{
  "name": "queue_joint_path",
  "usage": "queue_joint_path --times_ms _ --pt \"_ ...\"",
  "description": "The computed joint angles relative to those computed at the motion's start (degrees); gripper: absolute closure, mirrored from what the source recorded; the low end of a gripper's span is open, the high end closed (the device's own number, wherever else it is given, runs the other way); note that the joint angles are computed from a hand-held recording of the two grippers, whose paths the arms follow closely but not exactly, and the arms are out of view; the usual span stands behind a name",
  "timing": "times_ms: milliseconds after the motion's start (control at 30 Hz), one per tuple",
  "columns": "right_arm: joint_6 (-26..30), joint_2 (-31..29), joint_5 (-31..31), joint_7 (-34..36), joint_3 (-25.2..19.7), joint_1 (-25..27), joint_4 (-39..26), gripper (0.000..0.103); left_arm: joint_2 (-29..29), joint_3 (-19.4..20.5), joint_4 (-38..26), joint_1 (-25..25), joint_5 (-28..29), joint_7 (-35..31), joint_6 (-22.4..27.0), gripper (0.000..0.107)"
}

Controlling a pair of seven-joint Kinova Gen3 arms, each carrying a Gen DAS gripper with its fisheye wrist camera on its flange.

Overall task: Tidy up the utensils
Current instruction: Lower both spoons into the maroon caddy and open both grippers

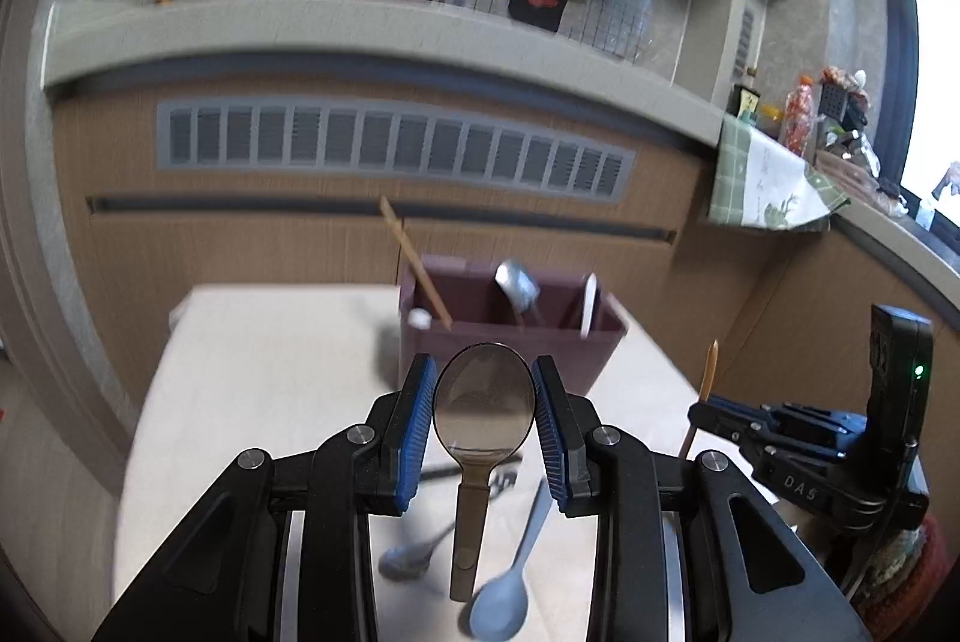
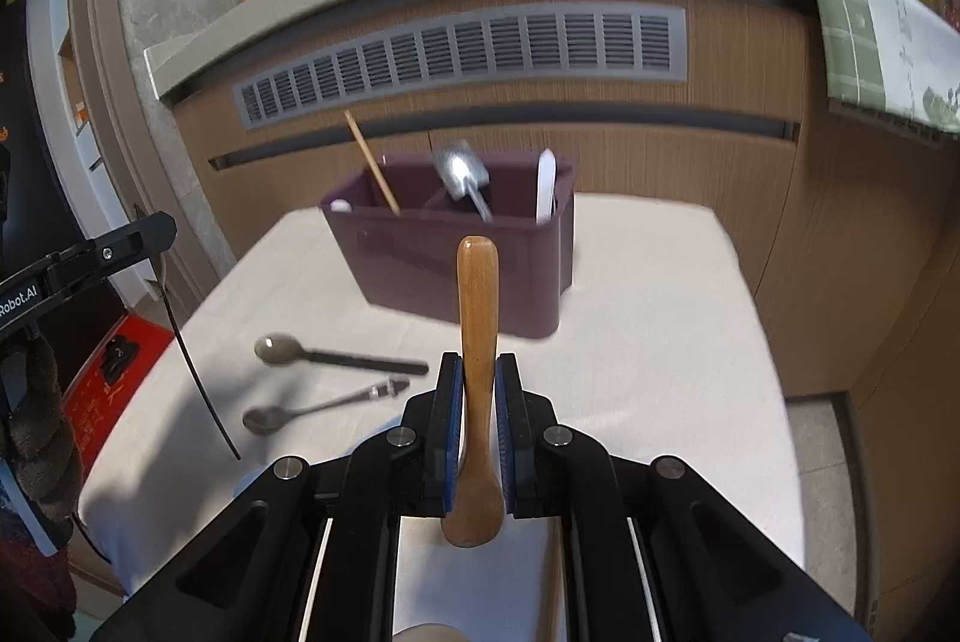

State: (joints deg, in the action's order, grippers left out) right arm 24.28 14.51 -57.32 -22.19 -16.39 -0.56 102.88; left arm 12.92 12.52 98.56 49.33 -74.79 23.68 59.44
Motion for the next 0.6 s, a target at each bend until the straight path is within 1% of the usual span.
queue_joint_path --times_ms 33,67,200,233,267,300,333,400,433,467,533,567,600 --pt "-0.36 -0.5 -1.69 1.79 -1.14 1.05 -0.17 0.093 -0.22 -0.16 -1.6 0.17 -0.98 -1.51 1.28 0.074" --pt "-1.13 -1.43 -3.87 4.12 -3.34 2.97 -0.56 0.093 -0.32 0.22 -2.6 -0.05 -2.09 -2.31 2.35 0.074" --pt "-4.79 -4.48 -12.54 13.44 -13.96 11.58 -4.18 0.093 -0.06 -1.03 -9.47 0.86 -9.29 -7.83 7.38 0.074" --pt "-5.68 -4.92 -14.87 15.71 -15.55 12.67 -5.56 0.093 -0.09 -1.39 -10.71 0.57 -10.92 -8.27 7.42 0.074" --pt "-6.44 -5.16 -17.2 17.63 -16.07 12.74 -7.47 0.093 -0.29 -1.72 -11.85 -0.13 -12.01 -8.63 6.53 0.074" --pt "-6.88 -5.06 -19.53 19.67 -15.54 11.89 -8.74 0.093 -0.36 -1.93 -12.89 -0.9 -12.3 -9.23 5.57 0.074" --pt "-6.98 -4.63 -21.85 21.44 -13.95 9.99 -10.49 0.093 -0.3 -2.22 -14.15 -2.03 -12.85 -9.98 4.13 0.074" --pt "-6.83 -3.66 -23.71 22.19 -8.95 4.68 -13.48 0.093 -0.15 -3.04 -14.44 -3.05 -14.69 -9.32 2.54 0.074" --pt "-7.06 -3.26 -24.9 23.03 -6.76 2.36 -14.27 0.093 -0.19 -4.41 -13.98 -3.14 -15.79 -7.77 1.47 0.074" --pt "-7.54 -2.67 -26.58 24.81 -5.62 0.89 -14.93 0.093 -0.52 -4.85 -12.92 -4.06 -16.88 -5.44 -0.44 0.074" --pt "-8.83 -1.25 -29.8 28.53 -4.88 -0.88 -15.68 0.093 -0.89 -3.12 -11.37 -8.7 -17.68 -0.78 -5.1 0.074" --pt "-8.48 -0.41 -30.53 29.0 -3.15 -2.48 -16.08 0.093 -1.07 -2.91 -10.22 -10.29 -18.55 1.55 -7.43 0.074" --pt "-7.5 0.62 -30.45 28.53 -0.55 -4.73 -16.55 0.093 -0.84 -3.76 -9.14 -10.93 -19.25 3.89 -9.22 0.074"
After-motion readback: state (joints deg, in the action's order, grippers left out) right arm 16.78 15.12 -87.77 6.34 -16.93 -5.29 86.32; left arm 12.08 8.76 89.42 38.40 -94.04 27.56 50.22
